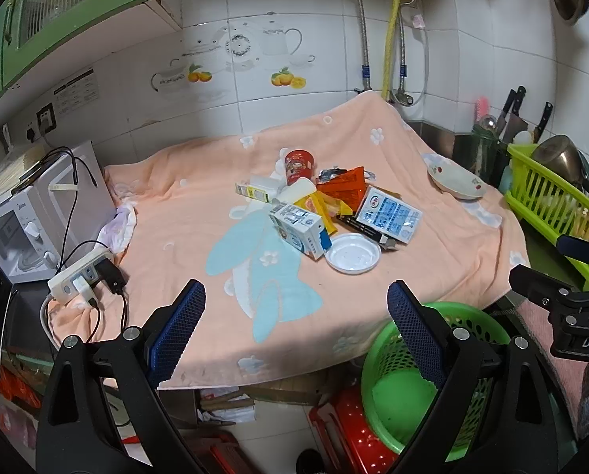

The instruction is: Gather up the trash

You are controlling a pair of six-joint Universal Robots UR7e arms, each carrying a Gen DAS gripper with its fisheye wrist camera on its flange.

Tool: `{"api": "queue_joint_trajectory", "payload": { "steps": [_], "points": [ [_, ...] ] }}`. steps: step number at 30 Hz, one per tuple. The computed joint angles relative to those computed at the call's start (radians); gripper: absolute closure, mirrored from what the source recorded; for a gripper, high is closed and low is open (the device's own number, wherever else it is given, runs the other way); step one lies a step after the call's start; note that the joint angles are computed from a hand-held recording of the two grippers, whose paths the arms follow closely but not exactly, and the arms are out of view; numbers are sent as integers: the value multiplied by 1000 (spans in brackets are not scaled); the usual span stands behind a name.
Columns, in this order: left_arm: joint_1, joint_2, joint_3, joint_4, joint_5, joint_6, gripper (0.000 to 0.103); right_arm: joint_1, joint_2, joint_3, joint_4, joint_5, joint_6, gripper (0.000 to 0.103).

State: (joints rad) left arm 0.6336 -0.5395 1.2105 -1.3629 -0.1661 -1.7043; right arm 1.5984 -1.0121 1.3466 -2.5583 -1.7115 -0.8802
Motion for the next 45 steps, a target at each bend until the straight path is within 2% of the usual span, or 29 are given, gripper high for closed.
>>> {"api": "queue_joint_trajectory", "payload": {
  "steps": [6, 17, 26, 45],
  "points": [
    [4, 0, 8, -66, -5, 65, 11, 0, 3, 0, 0, -4, 0, 7],
    [5, 1, 6, -64, -6, 65, 11, -1, 9, -5, 3, -6, 1, 7],
    [23, -15, 37, -160, -4, 147, 12, 4, 31, -20, 0, -18, 5, 7],
    [76, -37, 32, -254, -13, 273, 14, 21, 166, -182, 54, -48, -19, 7]
  ]
}}
